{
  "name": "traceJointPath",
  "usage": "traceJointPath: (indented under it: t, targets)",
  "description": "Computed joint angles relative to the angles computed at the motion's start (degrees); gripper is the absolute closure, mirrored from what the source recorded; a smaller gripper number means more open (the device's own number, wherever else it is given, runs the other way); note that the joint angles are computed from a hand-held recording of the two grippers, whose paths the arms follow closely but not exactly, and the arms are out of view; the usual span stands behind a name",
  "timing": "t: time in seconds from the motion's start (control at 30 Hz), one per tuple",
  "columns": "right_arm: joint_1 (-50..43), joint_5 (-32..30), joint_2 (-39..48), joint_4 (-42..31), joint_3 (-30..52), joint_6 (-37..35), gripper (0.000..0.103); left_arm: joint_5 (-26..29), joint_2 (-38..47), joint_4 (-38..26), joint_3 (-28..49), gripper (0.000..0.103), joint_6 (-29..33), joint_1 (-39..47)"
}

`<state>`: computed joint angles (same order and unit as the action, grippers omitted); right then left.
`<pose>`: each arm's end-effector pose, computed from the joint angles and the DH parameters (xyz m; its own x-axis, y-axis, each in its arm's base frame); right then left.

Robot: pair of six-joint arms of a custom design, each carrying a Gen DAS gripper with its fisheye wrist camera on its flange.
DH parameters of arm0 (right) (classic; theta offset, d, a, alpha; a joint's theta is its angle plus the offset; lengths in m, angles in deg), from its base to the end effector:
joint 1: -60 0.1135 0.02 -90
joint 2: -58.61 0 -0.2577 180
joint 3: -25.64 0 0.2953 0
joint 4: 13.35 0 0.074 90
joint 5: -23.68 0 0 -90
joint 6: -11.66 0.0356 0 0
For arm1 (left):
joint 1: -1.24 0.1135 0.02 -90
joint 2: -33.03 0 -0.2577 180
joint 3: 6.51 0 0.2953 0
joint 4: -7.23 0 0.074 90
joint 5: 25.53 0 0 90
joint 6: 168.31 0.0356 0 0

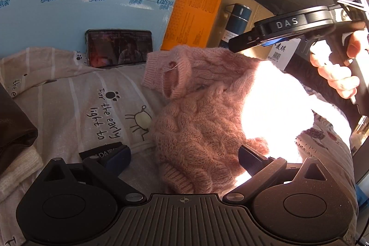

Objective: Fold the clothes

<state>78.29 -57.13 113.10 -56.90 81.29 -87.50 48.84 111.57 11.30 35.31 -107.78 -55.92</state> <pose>0.2355 0.0719 0.2557 -0.6005 -0.3640 -0.7120 -0.2972 0.9282 -0.2239 0.1689 -0.2441 0.1311 -0.5923 0.0439 -0.8046 0.4534 0.8436 -0.2877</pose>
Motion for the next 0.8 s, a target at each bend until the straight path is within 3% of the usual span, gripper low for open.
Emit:
traceJointPath:
  t: [0.13,0.27,0.33,0.53,0.57,0.63,0.67,0.7,0.8]
  targets:
    - [5.1,5.2,12.6,4.8,3.3,-15.7,0.012,0.4,-0.1,0.2,-0.2,0.002,-0.1,0.2]
    - [4.3,-0.1,20.4,4.7,7.1,-31.3,0.012,0.8,-0.1,0.3,-0.2,0.001,-0.1,0.3]
    - [4.4,0.4,26.0,3.9,10.8,-32.2,0.012,1.0,0.0,0.3,-0.2,0.0,-0.1,0.4]
    - [3.1,-6.7,35.6,2.7,17.8,-30.9,0.014,1.9,0.0,0.7,-0.4,0.0,-0.2,0.7]
    - [2.7,-8.3,35.8,3.0,17.7,-30.8,0.019,2.0,-0.1,0.8,-0.5,0.0,-0.2,0.8]
    - [0.7,-14.1,35.0,2.2,17.5,-30.6,0.055,2.2,-0.2,1.0,-0.5,0.0,-0.3,0.9]
    - [-0.8,-17.8,34.1,2.0,17.0,-29.9,0.081,2.4,-0.2,1.0,-0.6,0.0,-0.3,1.0]
    - [-2.1,-20.1,32.3,3.4,15.4,-29.5,0.086,2.4,-0.2,1.0,-0.5,0.0,-0.3,1.0]
    - [-7.7,-26.2,24.8,9.4,9.2,-26.6,0.09,2.5,-0.3,0.9,-0.5,0.0,-0.4,1.0]
